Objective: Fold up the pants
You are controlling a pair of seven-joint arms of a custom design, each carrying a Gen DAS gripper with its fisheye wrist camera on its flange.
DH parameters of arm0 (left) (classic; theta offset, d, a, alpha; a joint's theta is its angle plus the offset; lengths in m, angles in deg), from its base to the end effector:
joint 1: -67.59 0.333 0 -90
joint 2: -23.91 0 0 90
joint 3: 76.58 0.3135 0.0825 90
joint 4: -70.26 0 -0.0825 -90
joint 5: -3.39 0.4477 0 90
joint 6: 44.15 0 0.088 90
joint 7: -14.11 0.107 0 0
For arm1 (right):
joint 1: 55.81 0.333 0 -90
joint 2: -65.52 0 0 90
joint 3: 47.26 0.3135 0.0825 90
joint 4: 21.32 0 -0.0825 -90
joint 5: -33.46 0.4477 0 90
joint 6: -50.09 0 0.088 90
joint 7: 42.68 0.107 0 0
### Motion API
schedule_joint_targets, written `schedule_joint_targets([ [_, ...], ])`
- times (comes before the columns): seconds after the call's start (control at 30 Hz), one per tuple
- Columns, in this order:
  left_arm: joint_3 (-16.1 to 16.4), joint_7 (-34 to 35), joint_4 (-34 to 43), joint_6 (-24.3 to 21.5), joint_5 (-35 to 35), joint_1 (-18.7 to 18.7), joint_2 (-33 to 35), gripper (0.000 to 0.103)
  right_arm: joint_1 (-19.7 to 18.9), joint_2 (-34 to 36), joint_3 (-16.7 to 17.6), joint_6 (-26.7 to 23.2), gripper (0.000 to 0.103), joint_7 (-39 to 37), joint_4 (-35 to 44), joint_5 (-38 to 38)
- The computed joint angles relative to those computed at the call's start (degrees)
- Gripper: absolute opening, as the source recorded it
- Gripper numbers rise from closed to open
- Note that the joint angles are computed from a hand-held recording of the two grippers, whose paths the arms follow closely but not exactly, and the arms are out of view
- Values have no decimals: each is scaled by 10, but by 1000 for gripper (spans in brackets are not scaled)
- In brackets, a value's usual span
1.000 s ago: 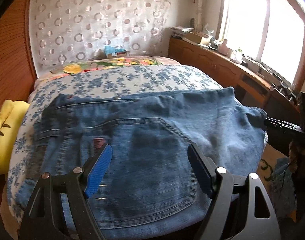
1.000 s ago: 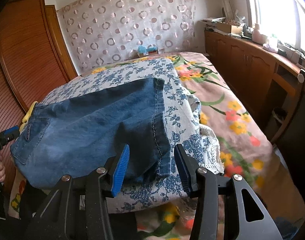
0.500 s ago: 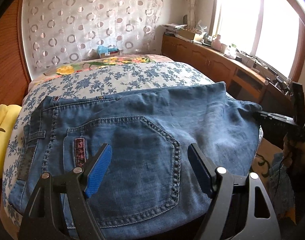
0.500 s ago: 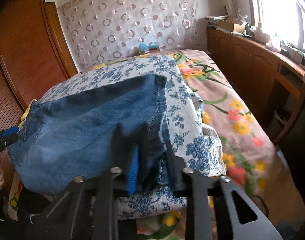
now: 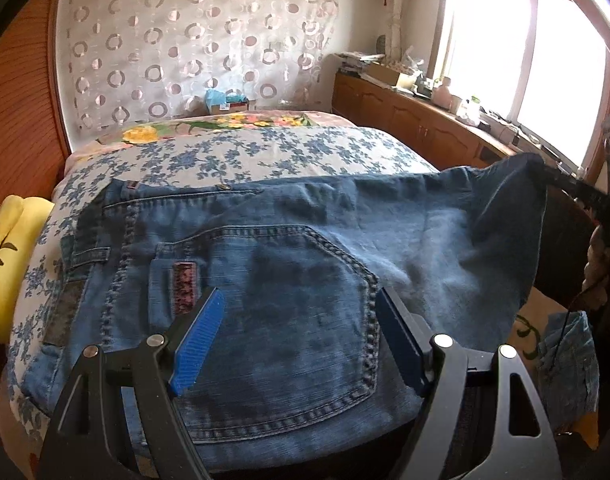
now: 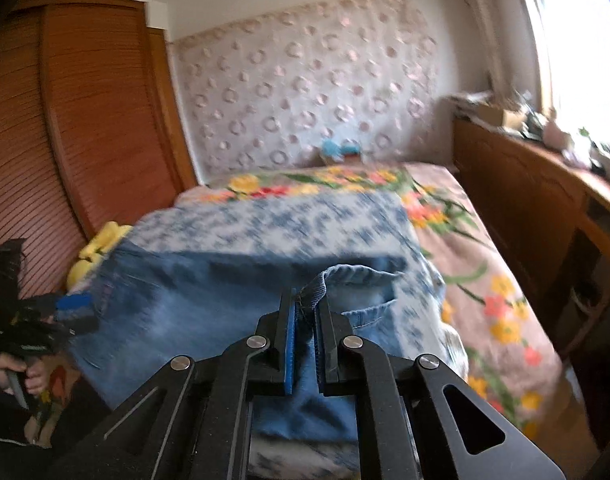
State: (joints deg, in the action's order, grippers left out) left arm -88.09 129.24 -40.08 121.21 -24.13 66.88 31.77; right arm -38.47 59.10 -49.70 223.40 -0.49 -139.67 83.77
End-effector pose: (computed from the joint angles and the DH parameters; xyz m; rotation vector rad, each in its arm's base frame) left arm 0.6840 -0.1152 0.4805 -1.5799 1.9804 -1.0206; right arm 0.6133 0.1026 0.5636 -1.6723 1.2685 -0.6948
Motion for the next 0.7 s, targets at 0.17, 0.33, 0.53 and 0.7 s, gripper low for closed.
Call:
schedule_joint_targets([
  [0.17,1,19,-15,12,-31,9,-17,79,18,18,13,-25,7,-64,50,25],
  [0.33,12,35,-34,24,-62,13,-37,79,21,46,43,-71,7,-109,110,43],
  [0.53,28,46,-50,32,-84,13,-54,79,21,78,76,-130,8,-127,164,36],
  [0.7,35,54,-54,32,-103,14,-56,79,7,115,79,-162,27,-44,197,-61],
])
